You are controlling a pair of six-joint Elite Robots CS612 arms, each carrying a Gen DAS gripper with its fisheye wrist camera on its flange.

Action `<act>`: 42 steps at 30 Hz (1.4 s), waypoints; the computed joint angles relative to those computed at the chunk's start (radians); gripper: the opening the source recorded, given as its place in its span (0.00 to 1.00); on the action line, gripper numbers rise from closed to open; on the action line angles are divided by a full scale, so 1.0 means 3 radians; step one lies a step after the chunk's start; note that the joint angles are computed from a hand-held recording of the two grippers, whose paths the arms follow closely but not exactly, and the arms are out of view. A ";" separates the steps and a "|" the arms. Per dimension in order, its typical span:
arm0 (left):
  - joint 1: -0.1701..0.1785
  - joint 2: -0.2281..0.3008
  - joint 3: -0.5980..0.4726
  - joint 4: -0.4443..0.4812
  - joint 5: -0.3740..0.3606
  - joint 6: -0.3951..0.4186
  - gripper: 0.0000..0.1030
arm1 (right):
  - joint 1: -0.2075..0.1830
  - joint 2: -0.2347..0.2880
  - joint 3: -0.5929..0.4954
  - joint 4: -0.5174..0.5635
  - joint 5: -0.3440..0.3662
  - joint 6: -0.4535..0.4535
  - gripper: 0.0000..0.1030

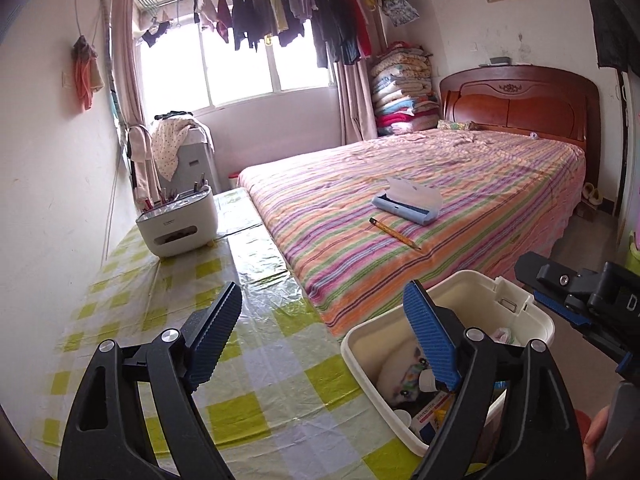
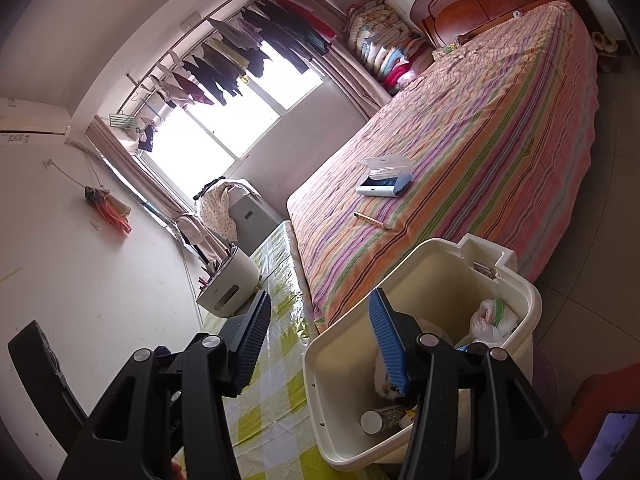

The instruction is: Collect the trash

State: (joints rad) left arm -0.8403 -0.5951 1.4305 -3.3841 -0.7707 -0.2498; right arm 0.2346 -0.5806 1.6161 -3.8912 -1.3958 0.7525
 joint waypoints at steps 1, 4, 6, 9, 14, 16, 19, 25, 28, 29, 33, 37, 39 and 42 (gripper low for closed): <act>-0.0003 -0.0018 0.0032 -0.0049 0.0055 -0.0012 0.81 | 0.0016 -0.0002 -0.0011 0.0001 -0.0008 -0.0062 0.49; -0.0002 -0.0063 0.0118 -0.0173 0.0245 -0.0036 0.82 | 0.0071 -0.0005 -0.0039 -0.0023 -0.0022 -0.0251 0.49; 0.0006 -0.0096 0.0173 -0.0203 0.0358 -0.0099 0.82 | 0.0105 -0.0007 -0.0057 -0.0030 -0.0024 -0.0374 0.49; 0.0023 -0.0157 0.0272 -0.0241 0.0494 -0.0285 0.82 | 0.0151 -0.0005 -0.0093 -0.0019 -0.0007 -0.0509 0.49; 0.0035 -0.0220 0.0390 -0.0290 0.0821 -0.0355 0.83 | 0.0219 0.0001 -0.0151 0.0005 0.0008 -0.0672 0.56; 0.0046 -0.0258 0.0460 -0.0311 0.0857 -0.0398 0.83 | 0.0248 0.0002 -0.0162 -0.0013 -0.0012 -0.0738 0.58; 0.0051 -0.0300 0.0548 -0.0341 0.0939 -0.0418 0.84 | 0.0281 0.0008 -0.0190 -0.0014 0.0013 -0.0820 0.58; 0.0071 -0.0405 0.0762 -0.0365 0.1081 -0.0522 0.85 | 0.0326 0.0026 -0.0246 0.0028 0.0063 -0.0887 0.58; 0.0072 -0.0453 0.0869 -0.0388 0.1169 -0.0552 0.86 | 0.0356 0.0032 -0.0273 0.0070 0.0081 -0.0946 0.58; 0.0075 -0.0466 0.0900 -0.0392 0.1192 -0.0573 0.86 | 0.0365 0.0034 -0.0281 0.0079 0.0089 -0.0971 0.58; 0.0082 -0.0516 0.1022 -0.0336 0.1292 -0.0648 0.87 | 0.0411 0.0038 -0.0312 0.0117 0.0067 -0.1092 0.60; 0.0088 -0.0550 0.1133 -0.0297 0.1407 -0.0703 0.87 | 0.0450 0.0047 -0.0341 0.0107 0.0027 -0.1156 0.67; 0.0088 -0.0558 0.1174 -0.0285 0.1457 -0.0726 0.88 | 0.0464 0.0050 -0.0352 0.0123 0.0021 -0.1193 0.67; 0.0091 -0.0594 0.1245 -0.0178 0.1505 -0.0810 0.89 | 0.0482 0.0056 -0.0371 0.0136 0.0026 -0.1228 0.67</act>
